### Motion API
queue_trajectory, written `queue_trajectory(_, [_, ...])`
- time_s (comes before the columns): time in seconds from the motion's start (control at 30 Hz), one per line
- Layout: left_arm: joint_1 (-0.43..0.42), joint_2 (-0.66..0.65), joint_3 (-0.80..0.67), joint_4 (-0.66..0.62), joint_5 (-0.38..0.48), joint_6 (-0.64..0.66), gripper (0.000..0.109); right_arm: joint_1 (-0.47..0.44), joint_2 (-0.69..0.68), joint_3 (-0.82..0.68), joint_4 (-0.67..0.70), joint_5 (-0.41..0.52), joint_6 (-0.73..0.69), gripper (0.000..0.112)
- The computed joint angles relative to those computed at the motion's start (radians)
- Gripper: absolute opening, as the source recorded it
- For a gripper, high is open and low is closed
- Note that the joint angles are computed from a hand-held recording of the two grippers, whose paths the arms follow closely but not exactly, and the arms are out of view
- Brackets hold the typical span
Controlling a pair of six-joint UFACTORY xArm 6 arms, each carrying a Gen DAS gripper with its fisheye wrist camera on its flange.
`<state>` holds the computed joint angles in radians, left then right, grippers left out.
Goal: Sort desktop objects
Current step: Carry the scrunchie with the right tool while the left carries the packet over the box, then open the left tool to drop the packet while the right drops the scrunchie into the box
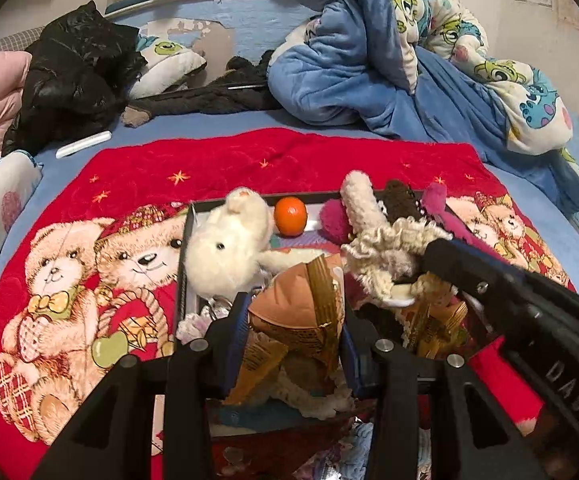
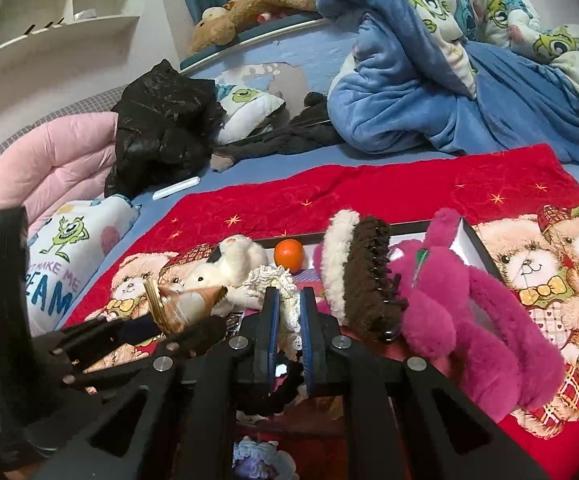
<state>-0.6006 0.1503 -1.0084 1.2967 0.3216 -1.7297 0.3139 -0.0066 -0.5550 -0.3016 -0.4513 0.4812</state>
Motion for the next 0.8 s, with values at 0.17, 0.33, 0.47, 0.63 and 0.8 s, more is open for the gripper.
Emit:
queue_trajectory(0.17, [-0.003,0.031,-0.016,-0.007,-0.003,0.008,0.042,-0.029,-0.001,-0.005,-0.064,0.017,0.059,0.01])
queue_trajectory(0.33, [0.001,0.045,-0.018,0.005,-0.01,-0.017,0.042,-0.036,0.006,-0.005,-0.077,0.027,0.063,0.011])
queue_trajectory(0.47, [-0.001,0.055,-0.027,0.01,-0.002,-0.023,0.042,-0.045,0.011,-0.006,-0.096,0.024,0.079,0.011])
queue_trajectory(0.63, [-0.011,0.063,-0.035,-0.003,0.015,0.001,0.042,-0.039,0.022,-0.013,-0.099,0.033,0.079,0.011])
queue_trajectory(0.8, [-0.013,0.064,-0.035,0.001,0.026,-0.014,0.042,-0.034,0.028,-0.018,-0.112,0.037,0.087,0.012])
